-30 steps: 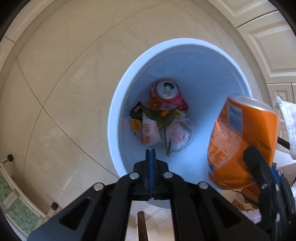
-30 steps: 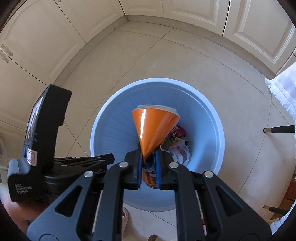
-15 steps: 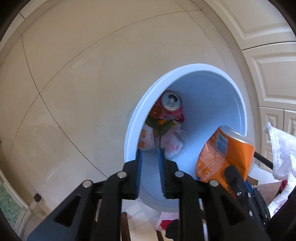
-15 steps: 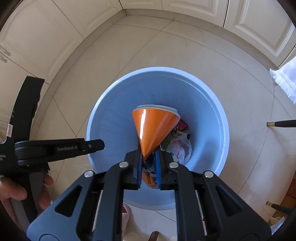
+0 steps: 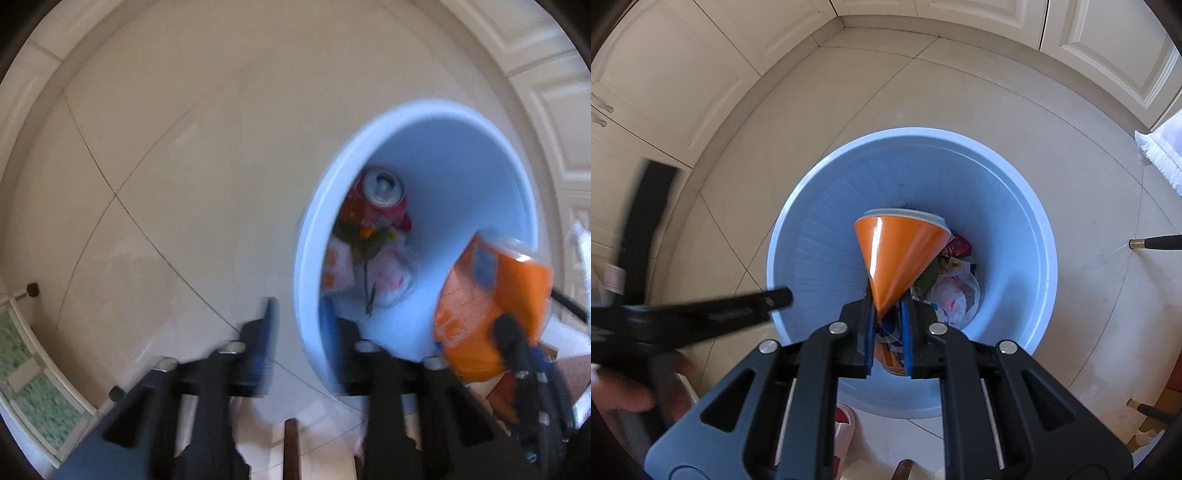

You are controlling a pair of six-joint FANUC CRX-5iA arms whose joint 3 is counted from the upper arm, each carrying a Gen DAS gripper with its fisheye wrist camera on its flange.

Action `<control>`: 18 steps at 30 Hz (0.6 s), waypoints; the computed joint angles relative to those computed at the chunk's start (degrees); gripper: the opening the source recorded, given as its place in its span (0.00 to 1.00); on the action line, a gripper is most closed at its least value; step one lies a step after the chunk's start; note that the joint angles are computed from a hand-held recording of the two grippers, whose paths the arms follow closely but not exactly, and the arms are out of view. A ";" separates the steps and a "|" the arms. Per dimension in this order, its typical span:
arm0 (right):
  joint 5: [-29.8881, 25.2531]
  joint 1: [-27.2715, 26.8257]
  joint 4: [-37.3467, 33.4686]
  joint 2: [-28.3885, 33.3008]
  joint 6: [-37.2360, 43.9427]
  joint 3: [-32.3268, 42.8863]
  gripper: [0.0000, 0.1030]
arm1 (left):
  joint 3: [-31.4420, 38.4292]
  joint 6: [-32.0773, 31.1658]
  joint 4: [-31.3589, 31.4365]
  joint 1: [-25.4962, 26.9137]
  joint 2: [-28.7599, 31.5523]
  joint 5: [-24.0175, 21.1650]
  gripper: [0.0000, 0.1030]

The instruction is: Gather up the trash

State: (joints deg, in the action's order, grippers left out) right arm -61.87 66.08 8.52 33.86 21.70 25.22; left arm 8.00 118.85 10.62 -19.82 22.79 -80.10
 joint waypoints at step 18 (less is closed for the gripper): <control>-0.53 0.80 2.39 -0.41 -2.88 -0.44 0.12 | 1.95 -0.73 -1.12 -0.66 -0.05 -1.18 0.12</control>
State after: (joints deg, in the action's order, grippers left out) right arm -62.41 66.88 10.91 33.46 18.82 24.79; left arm 9.95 118.12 9.50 -20.48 22.74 -81.28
